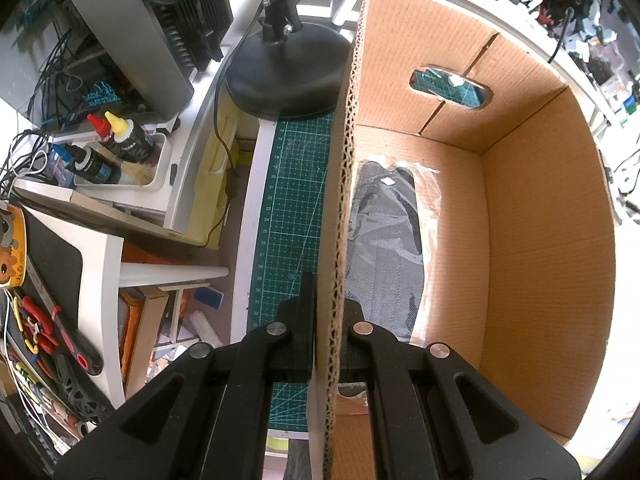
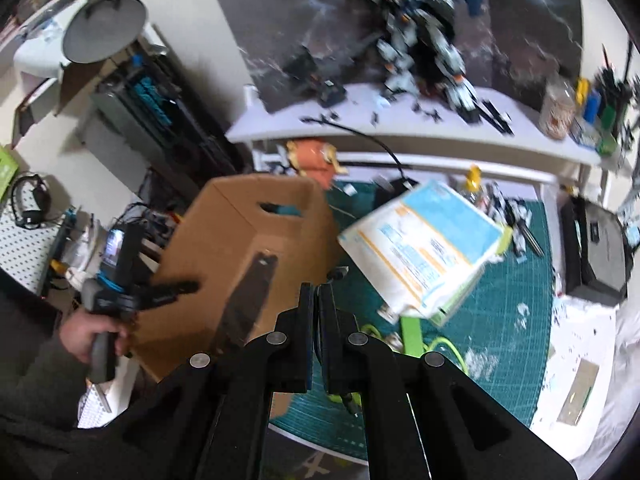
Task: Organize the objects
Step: 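Carry the yellow-green cable into the cardboard box and release it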
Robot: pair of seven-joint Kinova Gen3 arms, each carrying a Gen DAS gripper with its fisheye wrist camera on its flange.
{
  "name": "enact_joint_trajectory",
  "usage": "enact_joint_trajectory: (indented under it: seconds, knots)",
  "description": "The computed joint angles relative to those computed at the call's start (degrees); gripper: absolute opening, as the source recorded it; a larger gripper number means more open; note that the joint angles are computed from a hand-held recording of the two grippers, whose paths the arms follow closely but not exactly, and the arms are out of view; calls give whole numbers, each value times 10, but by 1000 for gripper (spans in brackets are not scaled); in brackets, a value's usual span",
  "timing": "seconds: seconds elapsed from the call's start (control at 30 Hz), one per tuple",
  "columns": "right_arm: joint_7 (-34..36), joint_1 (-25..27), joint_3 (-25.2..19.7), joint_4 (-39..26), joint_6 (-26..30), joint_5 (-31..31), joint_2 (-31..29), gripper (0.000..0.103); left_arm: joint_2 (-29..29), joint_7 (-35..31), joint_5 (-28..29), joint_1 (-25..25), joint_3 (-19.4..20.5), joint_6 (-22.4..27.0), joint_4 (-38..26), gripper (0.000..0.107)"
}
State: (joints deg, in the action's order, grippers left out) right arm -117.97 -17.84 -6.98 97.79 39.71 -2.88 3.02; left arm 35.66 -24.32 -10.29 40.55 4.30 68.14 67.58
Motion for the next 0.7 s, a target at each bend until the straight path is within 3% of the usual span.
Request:
enact_joint_trajectory:
  seconds: [0.57, 0.7]
  knots:
    - [94, -30, -16, -118, 3, -65, 86, 1, 1, 0, 2, -2, 0, 2, -3, 4]
    - [153, -7, -46, -140, 20, -105, 122, 1, 1, 0, 2, -2, 0, 1, -3, 4]
